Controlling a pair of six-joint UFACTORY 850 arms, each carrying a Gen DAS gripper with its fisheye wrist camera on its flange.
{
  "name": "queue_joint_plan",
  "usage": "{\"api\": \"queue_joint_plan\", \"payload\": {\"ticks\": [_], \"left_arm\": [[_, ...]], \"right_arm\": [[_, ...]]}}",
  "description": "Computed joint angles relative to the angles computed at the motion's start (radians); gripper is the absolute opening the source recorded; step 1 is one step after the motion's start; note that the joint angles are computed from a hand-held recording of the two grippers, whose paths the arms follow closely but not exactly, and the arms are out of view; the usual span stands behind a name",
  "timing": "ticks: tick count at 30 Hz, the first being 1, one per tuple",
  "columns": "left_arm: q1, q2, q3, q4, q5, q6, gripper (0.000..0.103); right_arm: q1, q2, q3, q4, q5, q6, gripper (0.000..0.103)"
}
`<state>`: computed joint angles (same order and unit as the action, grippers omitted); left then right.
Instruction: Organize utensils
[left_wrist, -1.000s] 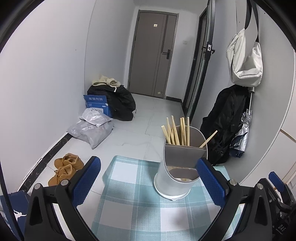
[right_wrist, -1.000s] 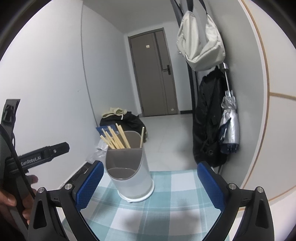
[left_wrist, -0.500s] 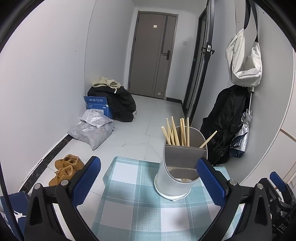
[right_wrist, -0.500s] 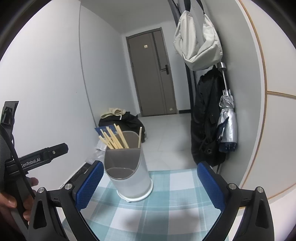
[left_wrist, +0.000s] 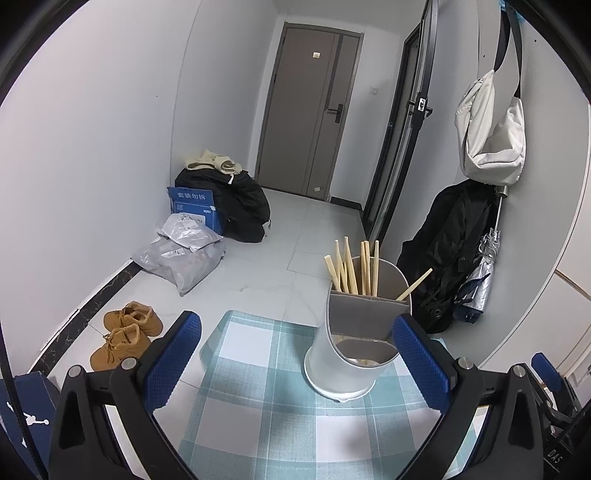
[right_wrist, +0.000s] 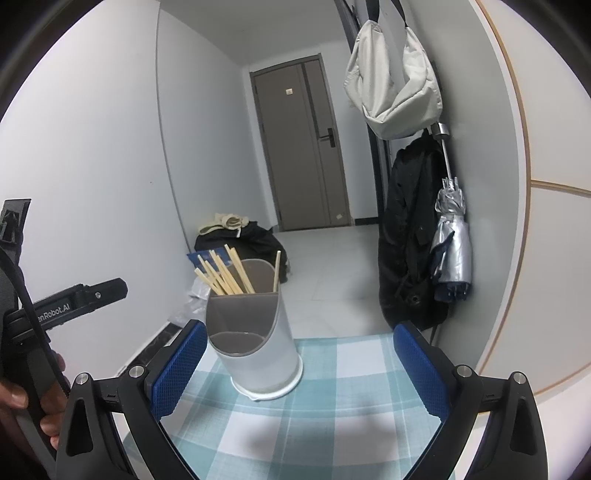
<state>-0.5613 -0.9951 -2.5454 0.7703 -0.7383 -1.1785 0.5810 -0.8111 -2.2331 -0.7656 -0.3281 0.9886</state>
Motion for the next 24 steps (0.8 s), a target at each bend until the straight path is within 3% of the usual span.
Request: {"api": "queue_joint_plan", "payload": {"ticks": [9, 13, 24], "left_arm": [[0.002, -0.011, -0.021, -0.027, -0.013, 0.025, 0.102], [0.002, -0.06, -0.107, -0.067, -0.062, 0.067, 0.102], [-0.01, -0.059, -0.101, 0.002, -0.077, 0.022, 0.102]], "right_arm": [[0.0, 0.002, 0.001, 0.001, -0.001, 0.001, 0.102], [0.0, 0.002, 0.001, -0.005, -0.001, 0.007, 0.102], [-0.002, 0.004, 0.003, -0.012, 0.001, 0.016, 0.102]]}}
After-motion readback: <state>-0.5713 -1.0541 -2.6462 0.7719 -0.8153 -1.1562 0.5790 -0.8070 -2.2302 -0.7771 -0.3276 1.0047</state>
